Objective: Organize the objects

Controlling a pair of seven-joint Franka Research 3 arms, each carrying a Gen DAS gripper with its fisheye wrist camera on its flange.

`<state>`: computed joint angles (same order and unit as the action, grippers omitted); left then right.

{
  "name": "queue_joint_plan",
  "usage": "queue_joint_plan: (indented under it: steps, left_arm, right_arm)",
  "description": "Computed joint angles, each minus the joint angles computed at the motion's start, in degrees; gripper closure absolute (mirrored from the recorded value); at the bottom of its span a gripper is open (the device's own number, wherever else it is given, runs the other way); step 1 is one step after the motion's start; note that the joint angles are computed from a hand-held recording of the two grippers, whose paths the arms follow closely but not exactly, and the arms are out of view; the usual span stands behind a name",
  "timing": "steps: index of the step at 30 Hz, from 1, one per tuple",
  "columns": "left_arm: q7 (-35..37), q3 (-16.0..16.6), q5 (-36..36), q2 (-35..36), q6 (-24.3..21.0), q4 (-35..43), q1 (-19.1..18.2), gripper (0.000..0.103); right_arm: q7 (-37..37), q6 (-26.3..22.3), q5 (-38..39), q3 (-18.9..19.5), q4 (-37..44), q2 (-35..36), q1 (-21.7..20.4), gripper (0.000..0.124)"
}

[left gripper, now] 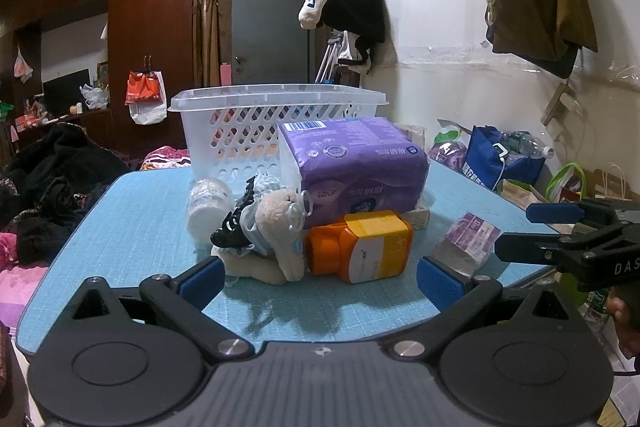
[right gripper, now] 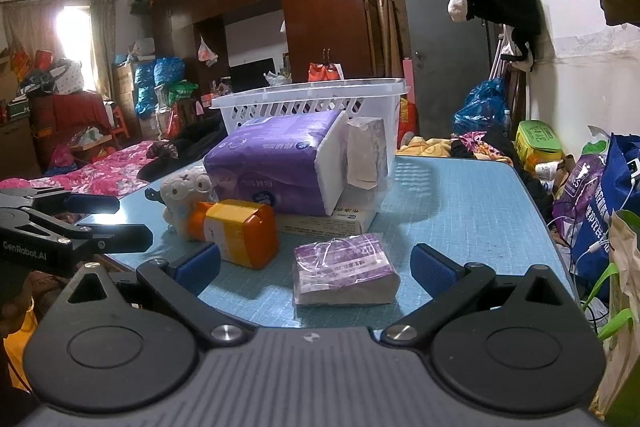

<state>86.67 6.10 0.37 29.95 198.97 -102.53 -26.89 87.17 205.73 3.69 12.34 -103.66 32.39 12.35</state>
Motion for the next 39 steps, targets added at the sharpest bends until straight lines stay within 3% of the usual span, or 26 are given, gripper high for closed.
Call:
queue_joint_plan:
  steps: [39]
  left_arm:
    - [0.36,-0.34,-0.09,-0.23,0.1,-0.36,0.2,0.0]
  right_arm:
    - [-0.94,0.18,1.45,-1.0,-0.06,0.05,0.92,0.021]
